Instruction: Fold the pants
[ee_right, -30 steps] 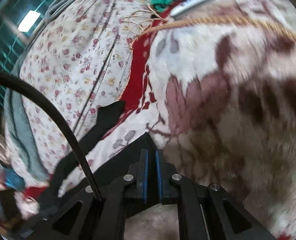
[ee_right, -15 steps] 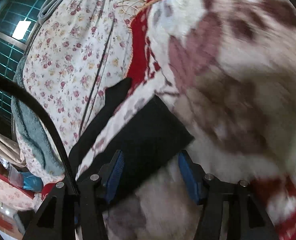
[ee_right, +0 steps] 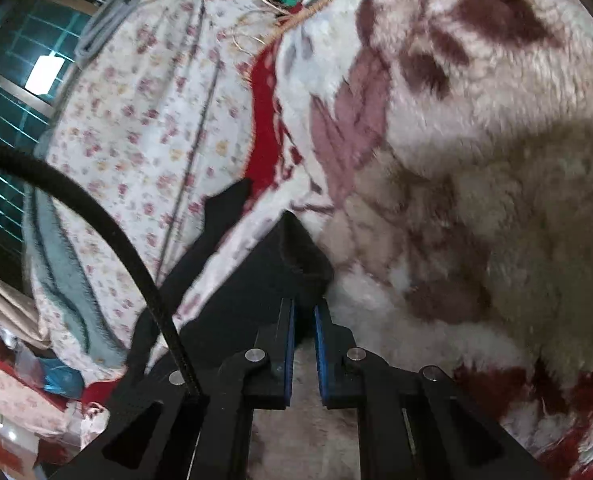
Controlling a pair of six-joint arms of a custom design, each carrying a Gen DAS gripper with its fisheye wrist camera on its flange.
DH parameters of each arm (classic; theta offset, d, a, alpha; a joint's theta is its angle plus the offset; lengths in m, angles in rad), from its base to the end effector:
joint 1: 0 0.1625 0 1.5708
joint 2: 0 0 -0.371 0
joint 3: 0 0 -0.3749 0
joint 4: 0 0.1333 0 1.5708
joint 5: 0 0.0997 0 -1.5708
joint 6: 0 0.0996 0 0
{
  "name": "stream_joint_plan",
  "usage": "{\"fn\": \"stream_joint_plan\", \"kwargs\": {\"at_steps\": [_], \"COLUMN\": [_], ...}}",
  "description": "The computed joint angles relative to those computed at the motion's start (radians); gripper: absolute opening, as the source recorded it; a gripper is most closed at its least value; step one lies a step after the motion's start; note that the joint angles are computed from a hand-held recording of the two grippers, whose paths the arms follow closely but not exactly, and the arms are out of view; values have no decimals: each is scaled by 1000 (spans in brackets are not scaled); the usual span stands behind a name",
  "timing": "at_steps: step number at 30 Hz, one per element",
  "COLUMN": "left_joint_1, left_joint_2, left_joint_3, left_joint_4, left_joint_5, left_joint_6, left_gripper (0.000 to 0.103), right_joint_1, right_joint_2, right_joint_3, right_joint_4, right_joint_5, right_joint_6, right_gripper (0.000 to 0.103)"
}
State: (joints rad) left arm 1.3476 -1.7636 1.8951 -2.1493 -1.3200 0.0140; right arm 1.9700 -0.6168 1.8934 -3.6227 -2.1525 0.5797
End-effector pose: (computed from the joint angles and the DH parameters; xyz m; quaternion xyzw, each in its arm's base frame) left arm 0.0584 -0.4564 0.4336 0.0869 0.9640 -0.2314 0.0983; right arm 0.2826 -0.4677 0.0287 -0.1879 -0.8735 0.4444 0.0641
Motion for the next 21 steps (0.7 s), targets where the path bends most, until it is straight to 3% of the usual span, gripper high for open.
{"fn": "stream_joint_plan", "kwargs": {"at_steps": [2,4,5,9,14,21], "left_joint_1": [6,6,8,1,15,86], "left_joint_2": [-5,-16,-20,-44,-54,-76], "left_joint_3": [-13,-17,-22,-22,-43,-80], "left_joint_4": [3,-5,-11,-44,-55,-70], "left_joint_5": [2,20,23,62,100,167], "left_joint_6": [-1,4,11,46,63,74], "left_gripper": [49,49,49,49,49,56], "right_joint_1": [15,46,59,105,133,144], "right_joint_2": [-2,-13,-16,-12,39,141], "right_joint_3": [-2,-19,-25,-64,-147,-282], "right_joint_4": [-21,29,42,69,80,163], "right_joint_5": [-16,-77,-99,-114,-26,68], "right_joint_6": [7,4,-7,-90,-241,-288], "right_gripper": [14,47,51,51,53,54]}}
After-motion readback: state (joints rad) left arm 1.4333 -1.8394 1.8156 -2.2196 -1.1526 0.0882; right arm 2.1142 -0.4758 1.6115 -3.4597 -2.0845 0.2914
